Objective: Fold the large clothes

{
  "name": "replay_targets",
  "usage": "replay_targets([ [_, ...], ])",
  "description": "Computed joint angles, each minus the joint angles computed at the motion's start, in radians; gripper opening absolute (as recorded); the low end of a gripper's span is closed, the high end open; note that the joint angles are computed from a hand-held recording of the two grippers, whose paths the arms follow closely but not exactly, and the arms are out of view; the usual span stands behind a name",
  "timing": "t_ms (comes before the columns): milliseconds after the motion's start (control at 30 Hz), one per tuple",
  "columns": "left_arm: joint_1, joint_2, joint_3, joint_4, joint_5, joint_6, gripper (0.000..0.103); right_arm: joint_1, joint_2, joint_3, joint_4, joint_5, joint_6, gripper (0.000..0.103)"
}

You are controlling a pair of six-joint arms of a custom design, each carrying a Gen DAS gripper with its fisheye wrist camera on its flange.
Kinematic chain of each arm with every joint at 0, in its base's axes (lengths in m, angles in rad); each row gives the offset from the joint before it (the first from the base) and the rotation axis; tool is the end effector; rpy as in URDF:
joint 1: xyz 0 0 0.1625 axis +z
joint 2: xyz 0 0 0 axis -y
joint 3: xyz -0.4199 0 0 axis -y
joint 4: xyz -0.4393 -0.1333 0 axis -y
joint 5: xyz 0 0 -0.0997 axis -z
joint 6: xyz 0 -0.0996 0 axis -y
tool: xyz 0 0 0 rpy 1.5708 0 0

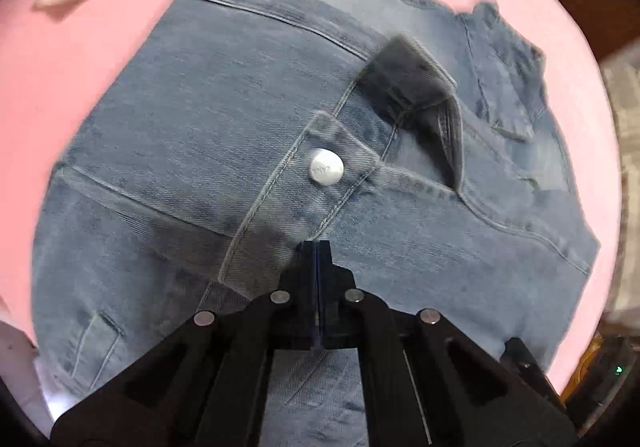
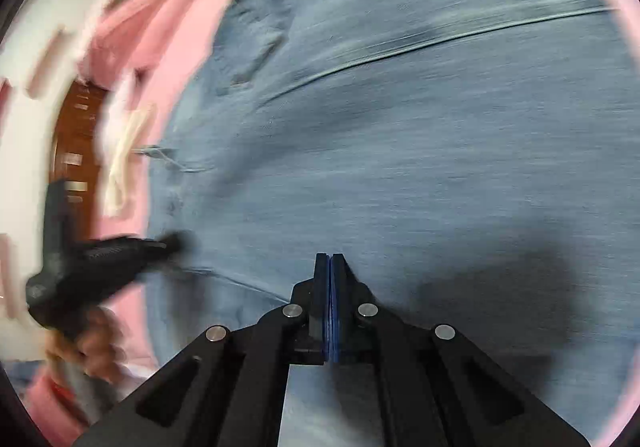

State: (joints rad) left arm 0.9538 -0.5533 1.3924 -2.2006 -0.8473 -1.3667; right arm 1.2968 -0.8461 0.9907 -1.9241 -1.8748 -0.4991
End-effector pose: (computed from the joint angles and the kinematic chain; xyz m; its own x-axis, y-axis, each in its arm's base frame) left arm -0.2615 -0.7129 -0.0374 -0.6620 -0.6706 -0.3347 -0.4060 0.6962 -0.5920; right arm -0.1250 -0.8273 0.3413 -0.9185 -0.1717 0.3563 -0.1992 0.9791 -0.0418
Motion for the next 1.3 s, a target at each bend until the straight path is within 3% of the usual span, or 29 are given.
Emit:
replay_targets([
  [67, 0.005, -0.005, 0.024, -0.061, -0.017, 0.051, 0.001, 0.008, -0.031, 0.055, -0.164, -0.124, -0.035, 0.000],
  [133, -0.002, 0.035, -0.046, 0.046, 0.000, 0.132, 0.001, 0.012, -0.041, 0.097, -0.355, -0.271, -0.055, 0.000],
  [233, -0.030, 0.101, -0.179, 0.240, 0.066, 0.156, 0.001, 0.003, -0.049, 0.098, -0.477, -0.359, 0.015, 0.000],
  [300, -0.055, 0.110, -0.183, 0.174, 0.108, 0.248, 0.001, 0.013, -0.054, 0.119, -0.542, -0.386, -0.017, 0.000],
  [367, -0.079, 0.128, -0.174, -0.024, 0.114, 0.420, 0.001, 0.020, -0.070, 0.137, -0.514, -0.322, -0.059, 0.000],
  [467, -0.081, 0.157, -0.201, -0.229, 0.042, 0.582, 0.001, 0.016, -0.083, 0.104, -0.271, -0.037, -0.023, 0.000],
  [500, -0.072, 0.179, -0.236, -0.249, 0.013, 0.614, 0.001, 0.020, -0.066, 0.077, -0.188, 0.040, -0.036, 0.000],
  [600, -0.034, 0.257, -0.375, -0.220, -0.023, 0.648, 0.001, 0.047, -0.003, 0.020, -0.056, 0.139, -0.132, 0.000],
  [667, 0.004, 0.312, -0.488, -0.096, -0.035, 0.598, 0.001, 0.062, 0.047, -0.019, -0.032, 0.152, -0.117, 0.000],
  [700, 0.018, 0.333, -0.536, -0.005, -0.041, 0.548, 0.001, 0.068, 0.079, -0.052, -0.016, 0.123, -0.093, 0.000],
  [767, 0.033, 0.331, -0.543, 0.110, -0.001, 0.474, 0.001, 0.069, 0.128, -0.121, -0.002, 0.096, -0.087, 0.000],
  [867, 0.056, 0.303, -0.498, 0.086, 0.014, 0.424, 0.001, 0.041, 0.154, -0.176, -0.037, 0.115, -0.088, 0.000],
  [933, 0.053, 0.289, -0.483, 0.166, 0.107, 0.333, 0.001, 0.008, 0.185, -0.277, 0.014, 0.163, -0.032, 0.000],
  [967, 0.058, 0.265, -0.448, 0.155, 0.122, 0.295, 0.001, -0.004, 0.208, -0.332, 0.023, 0.153, 0.010, 0.000],
  [1033, 0.074, 0.231, -0.382, 0.041, 0.072, 0.288, 0.001, -0.023, 0.262, -0.463, -0.017, 0.090, 0.025, 0.000],
  [1133, 0.078, 0.230, -0.369, 0.005, 0.066, 0.287, 0.001, -0.071, 0.331, -0.663, 0.091, 0.156, 0.057, 0.000],
  [1200, 0.071, 0.256, -0.410, 0.073, 0.101, 0.276, 0.001, -0.081, 0.321, -0.662, 0.080, 0.168, 0.015, 0.000],
  [1300, 0.057, 0.290, -0.475, 0.189, 0.139, 0.250, 0.001, -0.091, 0.194, -0.439, -0.075, 0.154, 0.016, 0.000],
])
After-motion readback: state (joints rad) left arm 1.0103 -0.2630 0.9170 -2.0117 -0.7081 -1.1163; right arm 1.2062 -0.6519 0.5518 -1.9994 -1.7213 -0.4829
